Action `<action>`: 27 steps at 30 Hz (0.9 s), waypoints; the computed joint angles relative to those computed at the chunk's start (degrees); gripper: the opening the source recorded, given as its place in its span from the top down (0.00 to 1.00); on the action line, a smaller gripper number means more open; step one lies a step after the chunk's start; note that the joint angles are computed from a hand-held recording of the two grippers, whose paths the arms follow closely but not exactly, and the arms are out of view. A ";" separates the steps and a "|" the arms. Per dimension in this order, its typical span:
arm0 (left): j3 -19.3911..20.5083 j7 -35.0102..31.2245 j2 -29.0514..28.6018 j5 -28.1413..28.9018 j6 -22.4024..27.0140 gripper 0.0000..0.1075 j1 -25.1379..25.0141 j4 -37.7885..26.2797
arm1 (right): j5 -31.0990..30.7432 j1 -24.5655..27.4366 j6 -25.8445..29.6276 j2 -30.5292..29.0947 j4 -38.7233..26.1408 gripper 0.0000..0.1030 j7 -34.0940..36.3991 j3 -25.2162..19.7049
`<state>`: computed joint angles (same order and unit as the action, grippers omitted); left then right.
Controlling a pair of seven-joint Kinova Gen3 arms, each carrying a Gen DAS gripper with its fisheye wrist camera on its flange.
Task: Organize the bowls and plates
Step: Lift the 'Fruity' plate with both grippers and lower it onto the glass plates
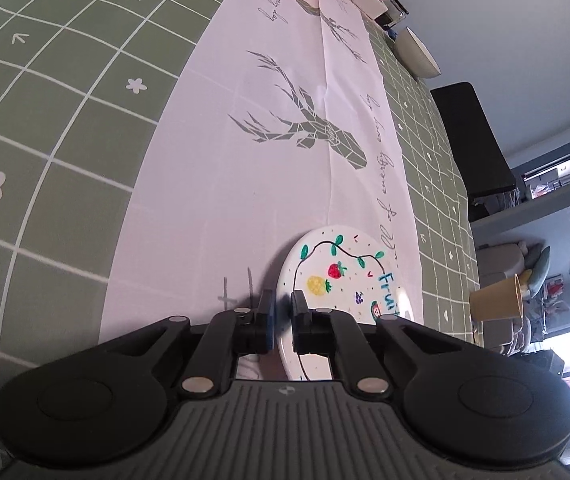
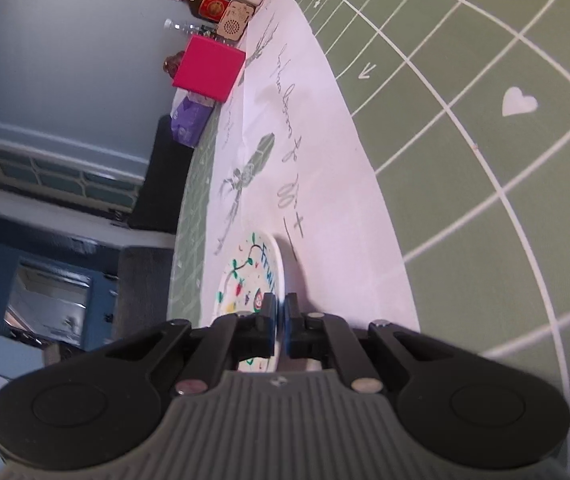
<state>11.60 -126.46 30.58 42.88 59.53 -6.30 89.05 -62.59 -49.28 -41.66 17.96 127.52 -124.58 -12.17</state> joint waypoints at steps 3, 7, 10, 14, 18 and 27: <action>-0.23 -0.64 -0.84 -0.93 2.19 0.91 -0.69 0.55 | -4.37 -1.84 -0.46 -1.15 -0.93 0.98 4.26 -0.36; -0.78 -1.75 -2.64 -0.92 4.08 0.91 -1.41 1.79 | -10.78 -2.60 0.63 -2.77 -2.76 0.98 10.61 -1.61; -1.25 -3.01 -3.89 -2.16 6.90 0.91 -1.56 1.27 | -13.19 -3.36 -0.75 -3.46 -2.84 0.98 8.76 -3.48; -2.28 -4.25 -5.51 -2.58 10.80 0.91 -2.23 1.24 | -18.59 -6.14 -4.41 -4.18 -4.13 0.98 9.82 -6.00; -3.22 -5.73 -7.71 -3.45 13.43 0.91 -2.17 2.44 | -25.77 -9.80 -9.96 -4.11 -6.47 0.98 13.08 -9.15; -4.22 -9.10 -10.19 -6.13 16.74 0.91 0.15 4.75 | -33.62 -17.50 -21.06 -2.29 -8.42 0.98 6.44 -14.35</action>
